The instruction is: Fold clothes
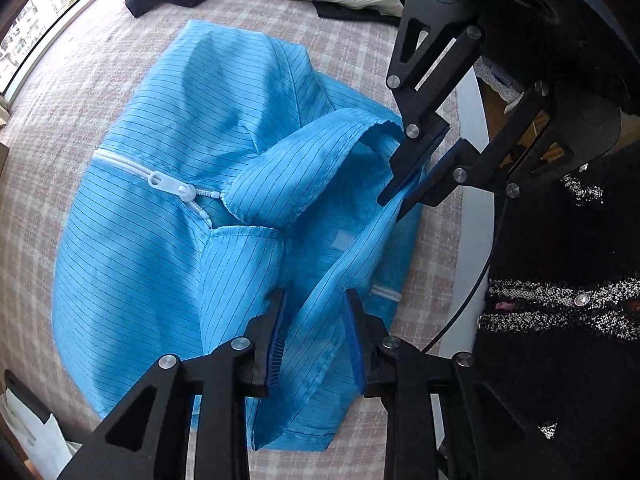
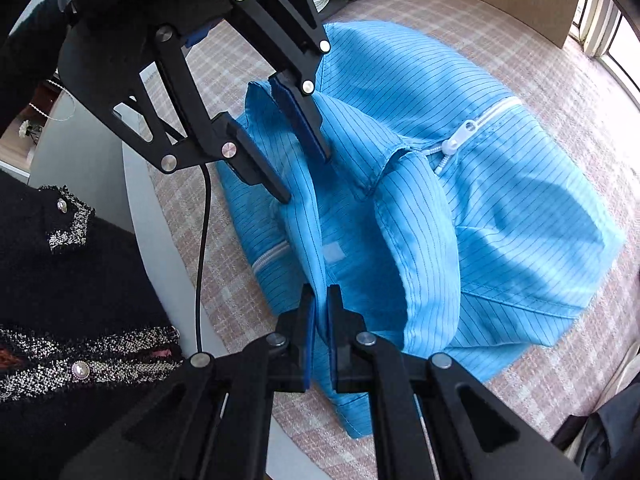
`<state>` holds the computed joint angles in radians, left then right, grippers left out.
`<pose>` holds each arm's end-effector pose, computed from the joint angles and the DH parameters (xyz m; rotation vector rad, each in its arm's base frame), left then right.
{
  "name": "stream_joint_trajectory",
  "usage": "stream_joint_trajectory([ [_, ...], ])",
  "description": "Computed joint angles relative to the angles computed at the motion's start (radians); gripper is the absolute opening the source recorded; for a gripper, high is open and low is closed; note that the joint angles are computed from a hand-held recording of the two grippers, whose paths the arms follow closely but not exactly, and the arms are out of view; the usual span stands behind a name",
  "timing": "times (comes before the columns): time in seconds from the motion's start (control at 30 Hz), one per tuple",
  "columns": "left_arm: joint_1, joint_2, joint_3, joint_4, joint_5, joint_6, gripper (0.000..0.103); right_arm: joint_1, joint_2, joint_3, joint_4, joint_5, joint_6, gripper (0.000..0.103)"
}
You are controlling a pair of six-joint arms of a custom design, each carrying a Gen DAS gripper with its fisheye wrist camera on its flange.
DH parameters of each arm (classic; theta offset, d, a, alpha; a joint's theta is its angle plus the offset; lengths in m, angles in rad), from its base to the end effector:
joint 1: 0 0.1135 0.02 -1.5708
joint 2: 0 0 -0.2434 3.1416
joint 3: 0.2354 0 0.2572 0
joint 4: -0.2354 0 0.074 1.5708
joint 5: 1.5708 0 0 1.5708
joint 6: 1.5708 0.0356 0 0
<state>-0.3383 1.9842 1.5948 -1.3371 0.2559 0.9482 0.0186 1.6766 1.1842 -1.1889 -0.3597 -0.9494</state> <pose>0.3320 -0.1264 0.1898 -1.7980 -2.4494 0.4440 0.2823 0.0178 0.1835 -1.3809 2.6923 0.5667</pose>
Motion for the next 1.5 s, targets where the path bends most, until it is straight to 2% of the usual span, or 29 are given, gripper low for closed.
stream_joint_trajectory([
  [0.03, 0.009, 0.011, 0.009, -0.008, 0.007, 0.000, 0.027, -0.009, 0.000, 0.004, 0.001, -0.002, -0.003, 0.006],
  [0.1, 0.018, 0.008, -0.005, -0.001, 0.016, -0.006, 0.019, -0.028, 0.001, 0.012, 0.004, -0.006, -0.007, 0.006],
  [0.13, 0.023, -0.001, -0.018, 0.006, 0.026, -0.004, 0.008, -0.033, -0.001, 0.013, 0.007, -0.005, -0.009, 0.006],
  [0.17, 0.013, -0.012, -0.031, 0.025, 0.033, -0.029, 0.002, -0.032, -0.007, 0.010, 0.013, 0.000, -0.009, 0.006],
  [0.27, 0.034, -0.108, -0.139, 0.124, 0.050, -0.096, 0.001, -0.028, -0.051, -0.021, 0.044, 0.011, -0.009, 0.006],
  [0.37, 0.066, -0.270, -0.301, 0.237, 0.085, -0.125, 0.001, -0.033, -0.123, -0.074, 0.090, 0.007, 0.000, 0.006],
  [0.53, 0.122, -0.446, -0.550, 0.326, 0.183, -0.186, 0.001, -0.073, -0.242, -0.217, 0.215, -0.016, -0.022, 0.006],
  [0.67, 0.163, -0.471, -0.684, 0.438, 0.224, -0.287, 0.001, -0.013, -0.333, -0.409, 0.363, 0.028, -0.002, 0.006],
  [0.77, 0.192, -0.476, -0.723, 0.493, 0.257, -0.325, 0.002, 0.015, -0.328, -0.459, 0.409, 0.060, 0.005, 0.007],
  [0.87, 0.202, -0.510, -0.756, 0.523, 0.264, -0.351, 0.005, -0.002, -0.295, -0.386, 0.318, 0.063, -0.031, 0.010],
  [0.93, 0.210, -0.554, -0.795, 0.543, 0.265, -0.368, 0.005, -0.044, -0.246, -0.275, 0.170, 0.032, -0.085, 0.019],
  [1.03, 0.224, -0.614, -0.851, 0.581, 0.260, -0.400, 0.005, -0.107, -0.144, -0.063, -0.061, -0.041, -0.175, 0.022],
  [1.1, 0.249, -0.643, -0.901, 0.615, 0.271, -0.418, 0.005, -0.116, -0.094, 0.060, -0.143, -0.089, -0.219, 0.023],
  [1.13, 0.256, -0.661, -0.925, 0.632, 0.274, -0.436, 0.005, -0.102, -0.083, 0.099, -0.149, -0.103, -0.230, 0.029],
  [1.23, 0.279, -0.739, -0.976, 0.643, 0.282, -0.499, 0.006, 0.012, -0.095, 0.106, -0.041, -0.087, -0.233, 0.032],
  [1.4, 0.366, -0.953, -1.036, 0.548, 0.326, -0.586, 0.007, 0.189, -0.089, -0.056, 0.213, 0.015, -0.319, 0.033],
  [1.5, 0.366, -1.092, -1.059, 0.538, 0.248, -0.685, 0.007, 0.214, -0.059, -0.099, 0.276, 0.038, -0.392, 0.033],
])
